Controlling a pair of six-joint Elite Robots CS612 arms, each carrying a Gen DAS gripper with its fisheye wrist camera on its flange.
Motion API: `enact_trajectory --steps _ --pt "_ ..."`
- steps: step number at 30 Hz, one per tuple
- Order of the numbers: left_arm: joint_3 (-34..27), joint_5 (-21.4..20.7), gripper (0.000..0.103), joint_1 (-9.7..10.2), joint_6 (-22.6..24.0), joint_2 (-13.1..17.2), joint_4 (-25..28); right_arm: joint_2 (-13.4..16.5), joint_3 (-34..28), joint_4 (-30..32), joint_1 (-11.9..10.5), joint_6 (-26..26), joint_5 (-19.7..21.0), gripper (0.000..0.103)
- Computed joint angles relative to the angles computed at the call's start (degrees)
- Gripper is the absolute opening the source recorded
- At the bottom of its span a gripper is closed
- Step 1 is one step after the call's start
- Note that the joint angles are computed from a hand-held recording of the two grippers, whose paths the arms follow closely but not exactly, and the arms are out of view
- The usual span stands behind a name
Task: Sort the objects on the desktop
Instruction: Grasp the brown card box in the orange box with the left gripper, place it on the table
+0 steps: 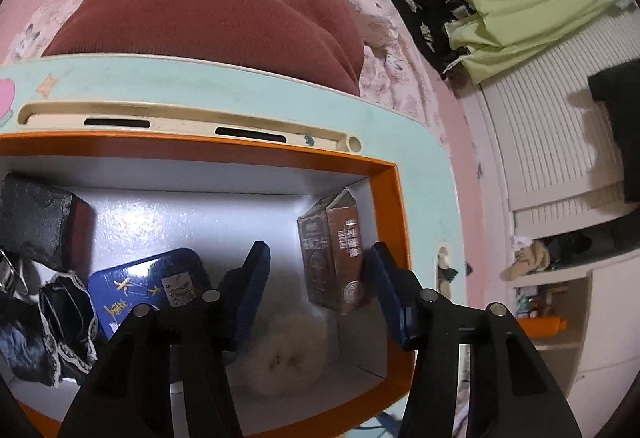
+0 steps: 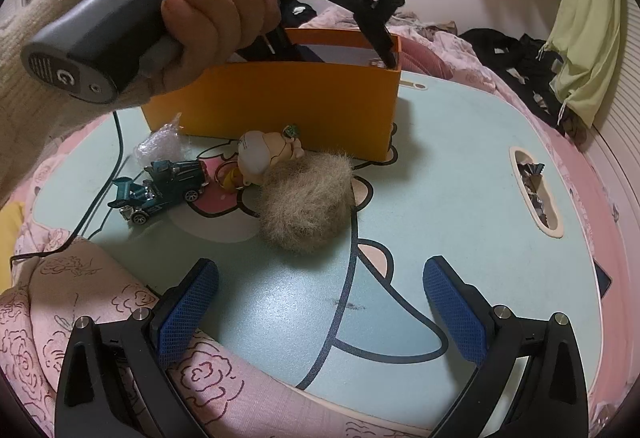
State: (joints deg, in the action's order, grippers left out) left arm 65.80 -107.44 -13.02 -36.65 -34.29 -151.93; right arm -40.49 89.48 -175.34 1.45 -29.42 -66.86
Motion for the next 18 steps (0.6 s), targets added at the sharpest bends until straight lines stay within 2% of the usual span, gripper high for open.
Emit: enact_trajectory --steps 4,8,9,11,14,16,18 --pt "0.05 0.12 0.054 0.27 -0.53 -0.13 0.46 -0.02 0.09 -0.12 -0.03 0.00 0.02 0.102" --pt "0.80 6.26 0.052 -0.62 2.01 -1.52 2.71 -0.01 0.12 -0.16 -0.06 -0.03 0.07 0.102" --pt "0.88 6.49 0.049 -0.68 2.15 -1.60 2.71 0.04 0.06 -0.15 -0.05 -0.02 0.08 0.102" --pt "0.48 4.39 0.044 -0.55 2.63 -1.22 2.49 0.03 0.10 -0.16 -0.06 -0.02 0.09 0.102" --pt "0.35 5.61 0.029 -1.06 3.97 -1.25 2.03 0.03 0.16 -0.26 -0.08 -0.04 0.16 0.102" --pt "-0.28 7.56 0.026 -1.67 5.77 -1.39 3.76 -0.02 0.21 -0.25 -0.10 -0.04 0.15 0.102" --pt "-0.37 5.75 0.027 -1.54 6.22 -1.33 3.32 0.03 0.18 -0.28 -0.09 -0.03 0.16 0.102"
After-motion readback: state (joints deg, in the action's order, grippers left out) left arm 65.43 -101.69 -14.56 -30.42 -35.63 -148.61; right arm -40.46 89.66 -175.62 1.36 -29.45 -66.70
